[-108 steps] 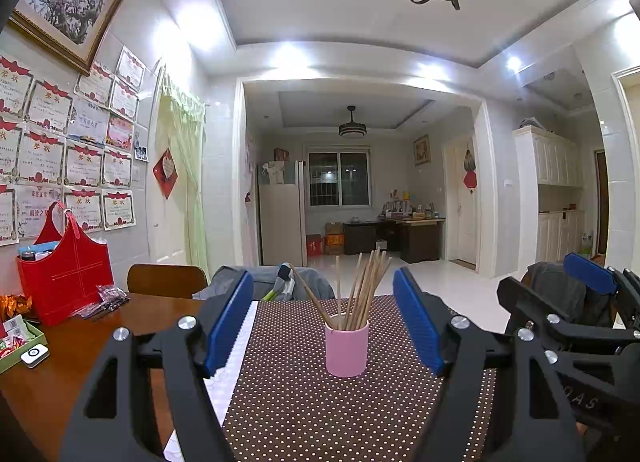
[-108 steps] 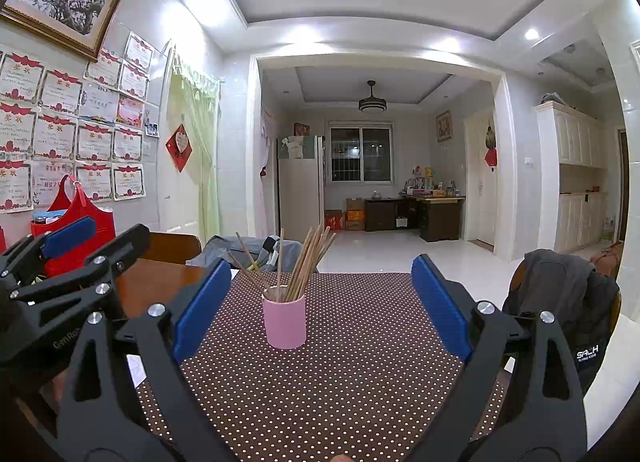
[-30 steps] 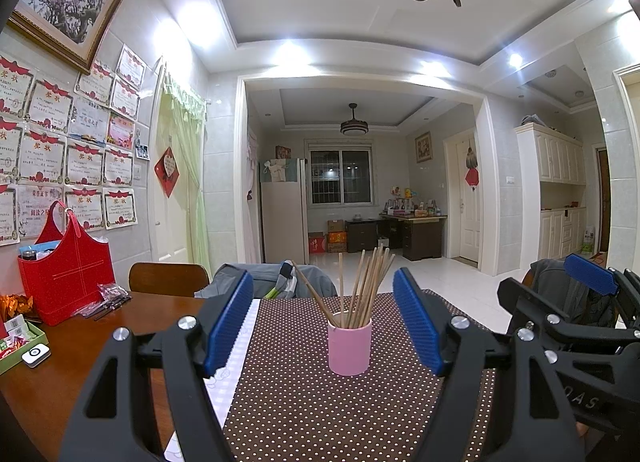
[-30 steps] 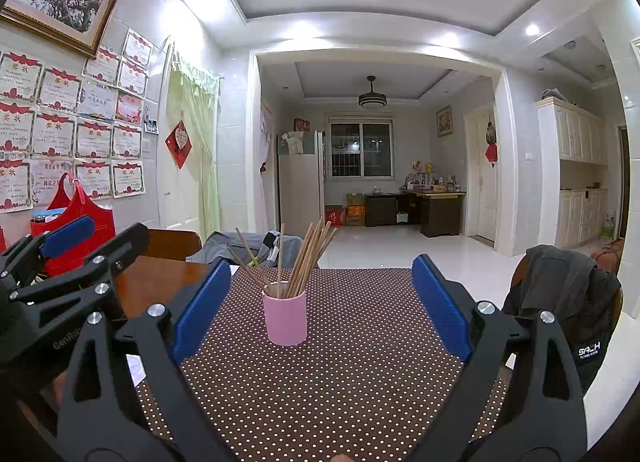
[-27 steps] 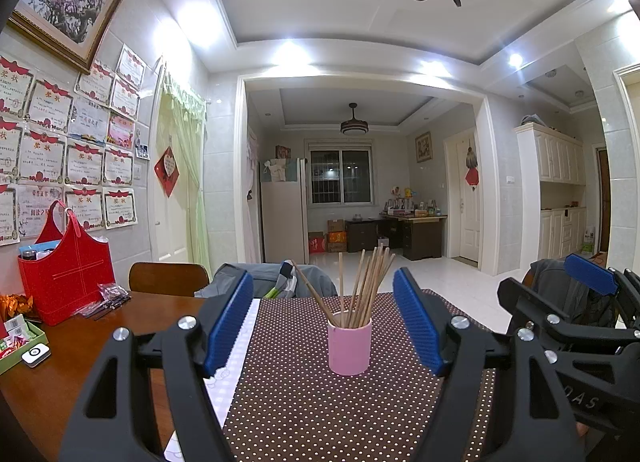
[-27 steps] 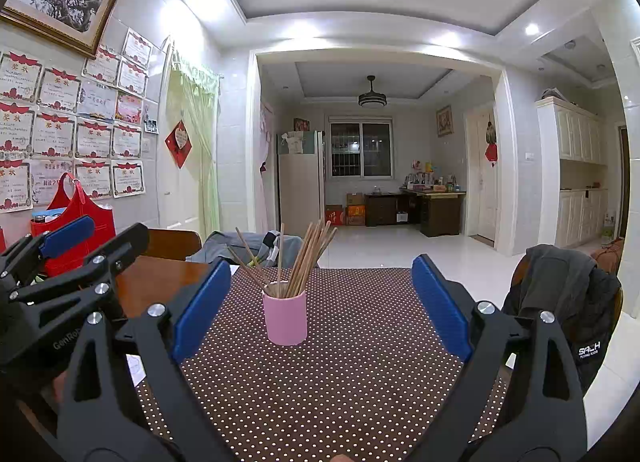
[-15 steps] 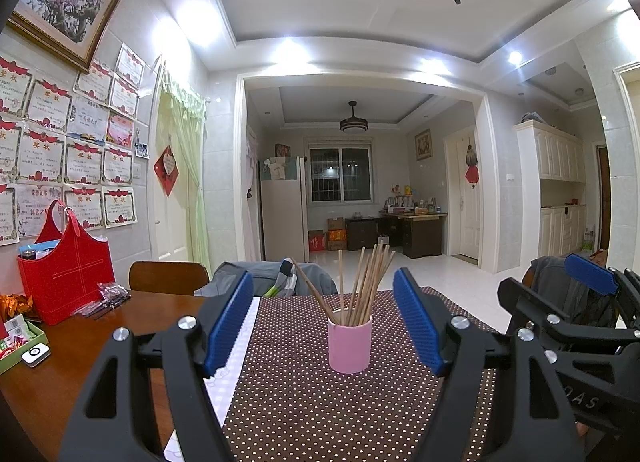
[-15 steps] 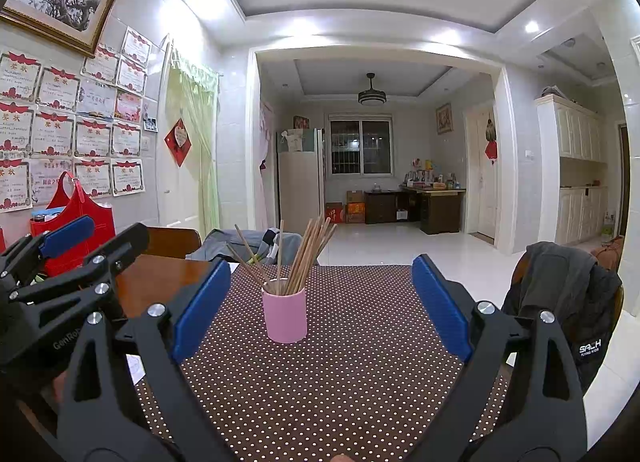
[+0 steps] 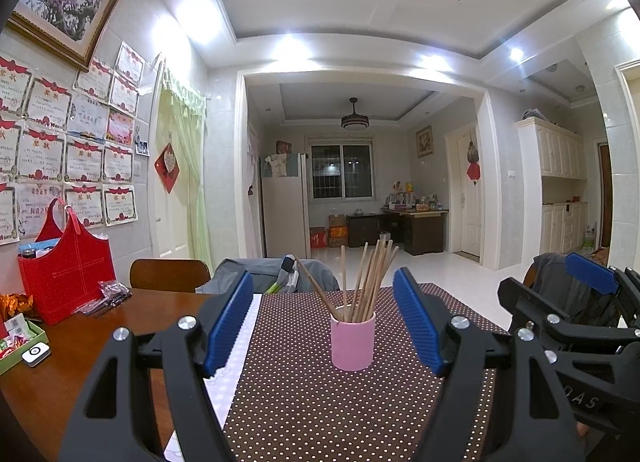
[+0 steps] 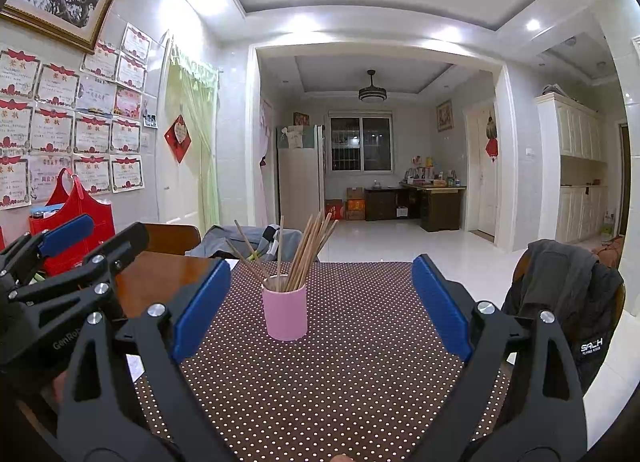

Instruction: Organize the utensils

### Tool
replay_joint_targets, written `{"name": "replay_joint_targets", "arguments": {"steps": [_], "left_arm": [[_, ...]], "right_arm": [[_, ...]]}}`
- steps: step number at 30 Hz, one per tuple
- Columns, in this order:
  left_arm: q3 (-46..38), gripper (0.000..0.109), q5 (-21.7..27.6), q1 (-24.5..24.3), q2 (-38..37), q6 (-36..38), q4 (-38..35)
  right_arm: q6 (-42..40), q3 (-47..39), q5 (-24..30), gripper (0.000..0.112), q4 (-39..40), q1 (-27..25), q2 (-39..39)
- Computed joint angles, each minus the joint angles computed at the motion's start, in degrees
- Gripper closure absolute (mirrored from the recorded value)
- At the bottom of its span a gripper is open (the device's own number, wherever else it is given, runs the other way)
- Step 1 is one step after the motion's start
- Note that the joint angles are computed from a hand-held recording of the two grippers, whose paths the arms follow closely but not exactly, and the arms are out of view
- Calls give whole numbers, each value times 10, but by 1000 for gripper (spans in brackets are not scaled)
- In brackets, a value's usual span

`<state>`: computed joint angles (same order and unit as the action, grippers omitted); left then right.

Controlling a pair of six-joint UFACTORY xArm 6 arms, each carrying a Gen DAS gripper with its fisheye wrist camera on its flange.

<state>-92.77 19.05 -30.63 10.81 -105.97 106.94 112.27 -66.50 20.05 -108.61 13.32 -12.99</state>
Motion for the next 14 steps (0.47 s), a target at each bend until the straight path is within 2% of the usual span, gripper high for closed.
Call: {"name": "replay_joint_targets", "arguments": {"steps": [10,14], "left_arm": [[-27,37,-32,24,33,33,-39],[-59,37,-59,37,68,91,-93]], "right_arm": [[-26,-15,-16,22,31,-9,23],[-99,-35,-18,19,91,-18,50]]}}
